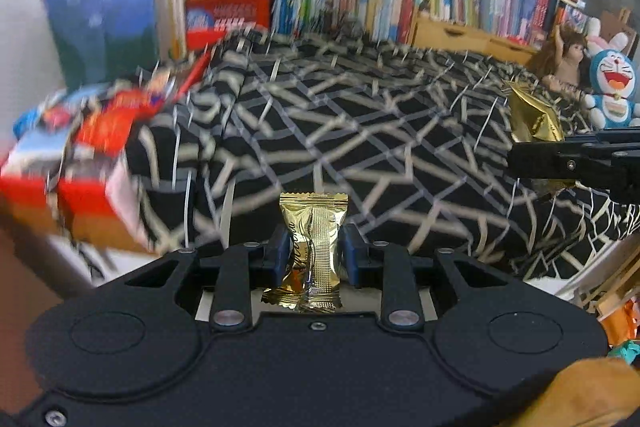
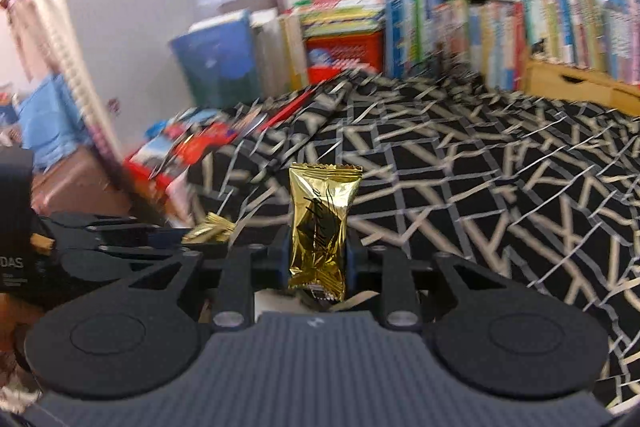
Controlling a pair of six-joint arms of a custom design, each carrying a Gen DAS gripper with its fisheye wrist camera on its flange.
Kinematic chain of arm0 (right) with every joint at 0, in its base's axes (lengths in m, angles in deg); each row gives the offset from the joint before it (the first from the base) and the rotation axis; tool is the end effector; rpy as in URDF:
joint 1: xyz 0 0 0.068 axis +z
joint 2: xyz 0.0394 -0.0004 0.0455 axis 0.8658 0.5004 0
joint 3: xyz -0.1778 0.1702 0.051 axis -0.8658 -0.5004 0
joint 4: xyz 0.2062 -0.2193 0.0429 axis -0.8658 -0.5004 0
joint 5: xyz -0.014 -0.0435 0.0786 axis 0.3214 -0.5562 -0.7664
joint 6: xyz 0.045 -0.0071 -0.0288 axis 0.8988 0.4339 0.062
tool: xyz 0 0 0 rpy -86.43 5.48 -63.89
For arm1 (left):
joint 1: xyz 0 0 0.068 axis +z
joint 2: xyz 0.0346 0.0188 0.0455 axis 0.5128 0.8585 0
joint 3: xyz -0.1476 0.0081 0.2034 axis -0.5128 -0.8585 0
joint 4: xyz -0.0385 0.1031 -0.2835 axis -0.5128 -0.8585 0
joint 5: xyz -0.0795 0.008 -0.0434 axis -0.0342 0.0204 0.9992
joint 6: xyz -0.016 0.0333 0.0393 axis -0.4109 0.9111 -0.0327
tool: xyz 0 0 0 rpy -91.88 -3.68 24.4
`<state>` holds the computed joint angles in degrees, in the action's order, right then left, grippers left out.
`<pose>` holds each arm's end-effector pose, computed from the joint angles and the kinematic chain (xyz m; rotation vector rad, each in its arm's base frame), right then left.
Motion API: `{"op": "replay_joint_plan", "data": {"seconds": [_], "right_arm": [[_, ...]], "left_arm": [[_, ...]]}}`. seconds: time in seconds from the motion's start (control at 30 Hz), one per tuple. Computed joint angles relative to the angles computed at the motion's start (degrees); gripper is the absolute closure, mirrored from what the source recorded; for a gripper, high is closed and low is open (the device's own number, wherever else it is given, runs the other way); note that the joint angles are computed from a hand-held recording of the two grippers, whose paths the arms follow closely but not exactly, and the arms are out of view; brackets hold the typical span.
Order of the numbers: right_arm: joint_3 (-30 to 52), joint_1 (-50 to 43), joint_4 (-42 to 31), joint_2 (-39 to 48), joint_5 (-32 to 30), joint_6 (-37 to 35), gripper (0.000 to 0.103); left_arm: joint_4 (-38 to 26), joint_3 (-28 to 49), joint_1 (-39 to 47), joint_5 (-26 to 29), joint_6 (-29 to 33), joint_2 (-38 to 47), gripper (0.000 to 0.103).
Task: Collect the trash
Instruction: 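Lift both gold candy packets and carry them to the trash bin, then open the left tool to drop its packet while the right tool releases its packet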
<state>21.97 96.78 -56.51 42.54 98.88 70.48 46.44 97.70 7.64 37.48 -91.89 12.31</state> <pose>0.2106 0.1465 0.1827 -0.0734 2.2136 0.3323 0.2636 -0.1148 0.1530 0.4150 2.3527 -0.2831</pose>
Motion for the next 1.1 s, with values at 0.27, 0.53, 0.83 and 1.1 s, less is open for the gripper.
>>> {"op": "replay_joint_plan", "data": {"seconds": [0.27, 0.53, 0.83, 1.1], "right_arm": [[0.52, 4.47, 2.41, 8.89, -1.97, 1.27, 0.072], [1.26, 5.89, 5.13, 15.75, -3.9, 1.13, 0.072], [1.07, 6.45, 6.18, 18.74, -4.23, 0.88, 0.072], [0.2, 4.76, 5.51, 17.56, -3.93, 0.95, 0.072]], "left_arm": [[-0.9, -7.36, 1.33, 0.19, -2.0, -2.76, 0.077], [2.05, -10.24, 2.57, 0.53, -3.16, 0.72, 0.077], [6.17, -10.65, -0.11, 0.76, -7.38, 5.5, 0.075], [7.53, -8.49, -3.26, -2.14, -8.62, 7.72, 0.047]]}}
